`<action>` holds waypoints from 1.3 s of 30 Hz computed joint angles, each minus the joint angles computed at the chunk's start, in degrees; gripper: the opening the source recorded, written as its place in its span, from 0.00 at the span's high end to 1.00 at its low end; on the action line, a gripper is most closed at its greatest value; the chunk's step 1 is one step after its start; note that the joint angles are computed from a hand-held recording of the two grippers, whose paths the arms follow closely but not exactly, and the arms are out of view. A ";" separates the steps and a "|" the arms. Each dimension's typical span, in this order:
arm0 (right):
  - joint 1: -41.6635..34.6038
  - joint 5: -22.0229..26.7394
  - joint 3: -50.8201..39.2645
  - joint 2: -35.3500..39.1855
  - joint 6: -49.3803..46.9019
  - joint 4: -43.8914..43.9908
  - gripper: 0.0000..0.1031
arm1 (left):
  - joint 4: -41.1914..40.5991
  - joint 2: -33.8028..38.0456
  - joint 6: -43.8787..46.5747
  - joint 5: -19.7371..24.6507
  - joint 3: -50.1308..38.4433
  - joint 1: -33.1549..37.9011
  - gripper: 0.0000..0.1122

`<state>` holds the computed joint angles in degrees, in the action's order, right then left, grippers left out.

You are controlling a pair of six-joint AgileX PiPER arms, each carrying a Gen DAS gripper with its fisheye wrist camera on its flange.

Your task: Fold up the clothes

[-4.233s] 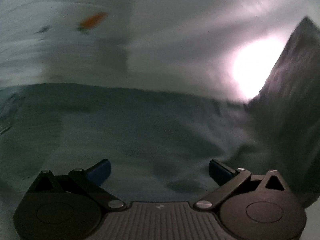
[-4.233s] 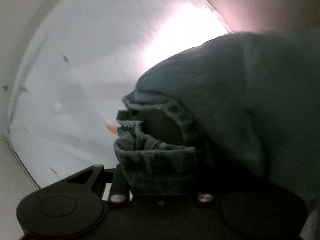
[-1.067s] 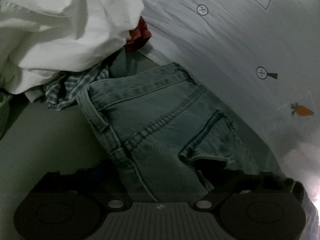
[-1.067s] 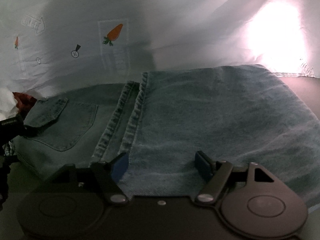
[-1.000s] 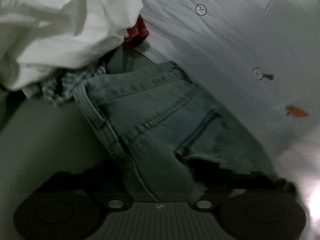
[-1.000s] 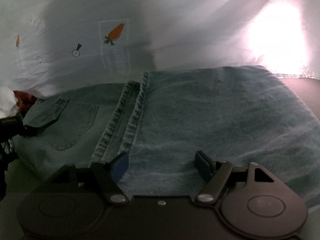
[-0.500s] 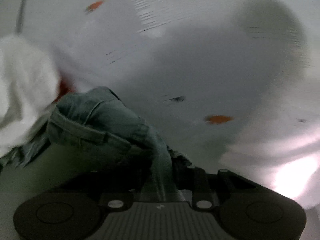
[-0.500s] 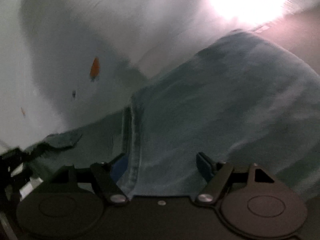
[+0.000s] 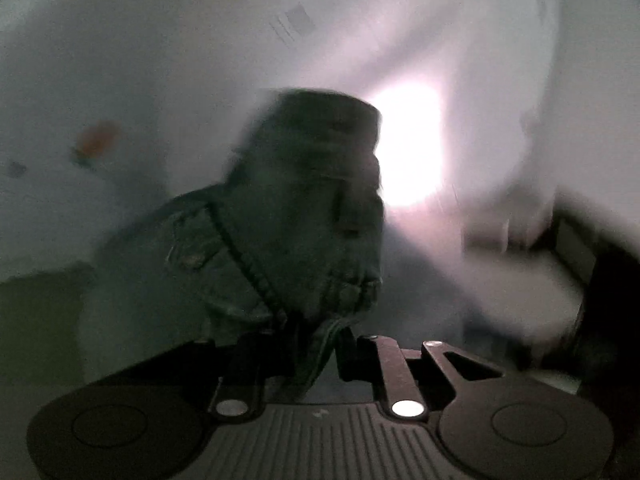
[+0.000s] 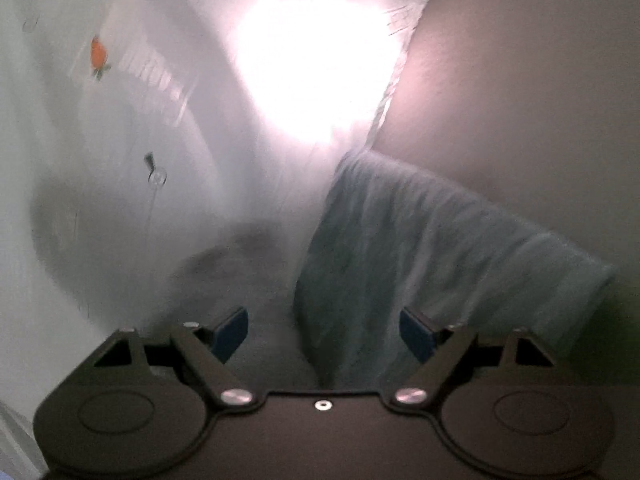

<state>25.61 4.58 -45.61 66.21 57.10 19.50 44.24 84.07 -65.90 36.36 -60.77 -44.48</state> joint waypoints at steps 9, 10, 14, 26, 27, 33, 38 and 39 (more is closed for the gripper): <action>-0.42 -0.87 2.84 -1.19 -11.93 15.91 0.10 | -6.13 7.17 7.88 2.49 -6.26 0.73 0.82; -0.73 -0.26 2.10 -0.73 -14.84 18.28 0.10 | -6.31 7.35 8.41 2.77 -6.60 0.66 0.82; -0.87 1.37 1.06 -0.75 -16.80 18.72 0.10 | -7.13 7.88 9.93 4.00 -7.91 0.64 0.81; -0.29 5.36 -0.96 -1.97 3.34 -3.43 0.09 | -35.11 -6.81 28.63 -10.59 1.27 8.66 0.35; -0.24 6.07 -1.67 -1.55 3.67 -4.43 0.09 | -31.06 -8.61 24.15 -9.74 2.03 7.98 0.35; 0.69 9.59 -10.12 6.23 -0.14 -6.99 0.08 | -12.73 -8.08 6.10 9.64 -1.57 7.29 0.35; 2.02 19.62 -24.15 16.65 4.21 -19.92 0.34 | -13.80 -6.38 7.57 14.71 -2.83 12.26 0.34; 1.63 20.30 -25.86 18.14 1.70 -17.69 0.56 | -14.00 -6.08 7.94 15.13 -3.05 12.77 0.35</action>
